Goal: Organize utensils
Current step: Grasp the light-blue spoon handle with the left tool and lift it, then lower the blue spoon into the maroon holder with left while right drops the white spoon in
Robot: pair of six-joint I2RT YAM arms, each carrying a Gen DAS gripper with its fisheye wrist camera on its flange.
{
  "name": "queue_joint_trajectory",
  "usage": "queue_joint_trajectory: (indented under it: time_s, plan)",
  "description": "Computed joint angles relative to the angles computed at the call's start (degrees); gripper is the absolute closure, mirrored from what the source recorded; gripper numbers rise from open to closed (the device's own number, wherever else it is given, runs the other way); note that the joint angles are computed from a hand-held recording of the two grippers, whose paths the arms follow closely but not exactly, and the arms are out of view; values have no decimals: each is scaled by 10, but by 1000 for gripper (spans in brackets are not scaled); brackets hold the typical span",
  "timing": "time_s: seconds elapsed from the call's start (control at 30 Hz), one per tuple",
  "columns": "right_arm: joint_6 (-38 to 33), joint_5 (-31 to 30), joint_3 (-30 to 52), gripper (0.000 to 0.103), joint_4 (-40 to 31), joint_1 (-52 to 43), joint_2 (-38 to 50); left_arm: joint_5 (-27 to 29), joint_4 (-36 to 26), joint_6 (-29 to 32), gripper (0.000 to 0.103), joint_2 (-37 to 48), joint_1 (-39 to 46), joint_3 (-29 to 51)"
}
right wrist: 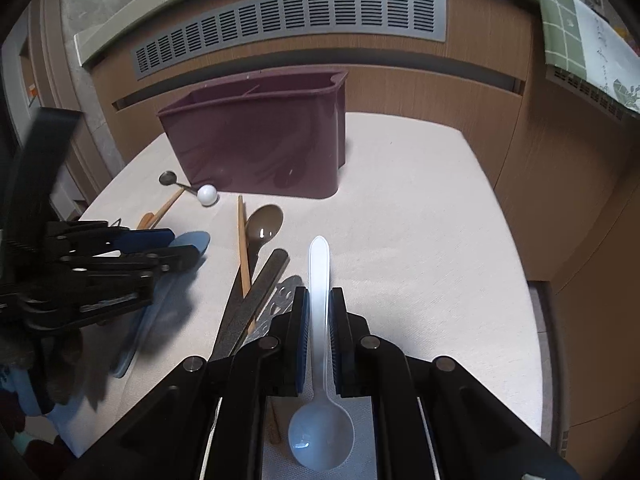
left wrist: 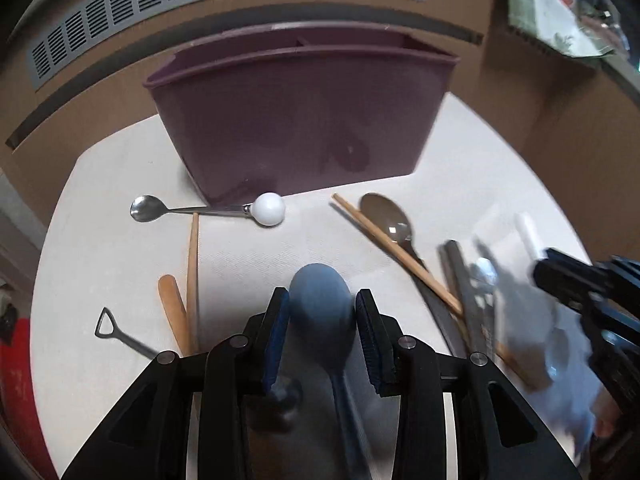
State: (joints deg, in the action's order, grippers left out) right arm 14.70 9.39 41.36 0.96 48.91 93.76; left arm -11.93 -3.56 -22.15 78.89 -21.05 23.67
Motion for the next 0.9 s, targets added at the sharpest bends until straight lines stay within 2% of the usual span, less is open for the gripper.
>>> queue_joint_trajectory:
  time_s: [0.17, 0.27, 0.33, 0.37, 0.5, 0.6, 0.67, 0.7, 0.77, 0.9]
  plan:
    - [-1, 32, -21, 94, 18, 7, -29, 25, -3, -4, 66, 25, 27, 17]
    - [9, -2, -33, 94, 29, -7, -55, 56, 2, -7, 67, -5, 48, -2]
    - [21, -44, -49, 94, 46, -26, -86, 92, 16, -6, 67, -87, 68, -47]
    - [25, -56, -54, 94, 51, -32, -99, 91, 11, -7, 67, -140, 67, -66]
    - [31, -43, -49, 94, 49, -30, -116, 77, -59, -5, 67, -348, 65, -108]
    - [40, -29, -38, 94, 52, -23, -114, 11, -105, 5, 68, -452, 32, -110]
    - [39, -20, -27, 94, 59, -17, -119, -24, -116, 15, 72, -489, 14, -93]
    - [35, -15, -19, 94, 60, -15, -121, -23, -125, 27, 73, -510, 21, -84]
    - [8, 3, 21, 94, 58, -10, -133, -5, -135, 61, 74, -540, 43, -38]
    - [-67, 20, 158, 94, 54, -2, -123, 78, -82, 138, 74, -480, 128, 77]
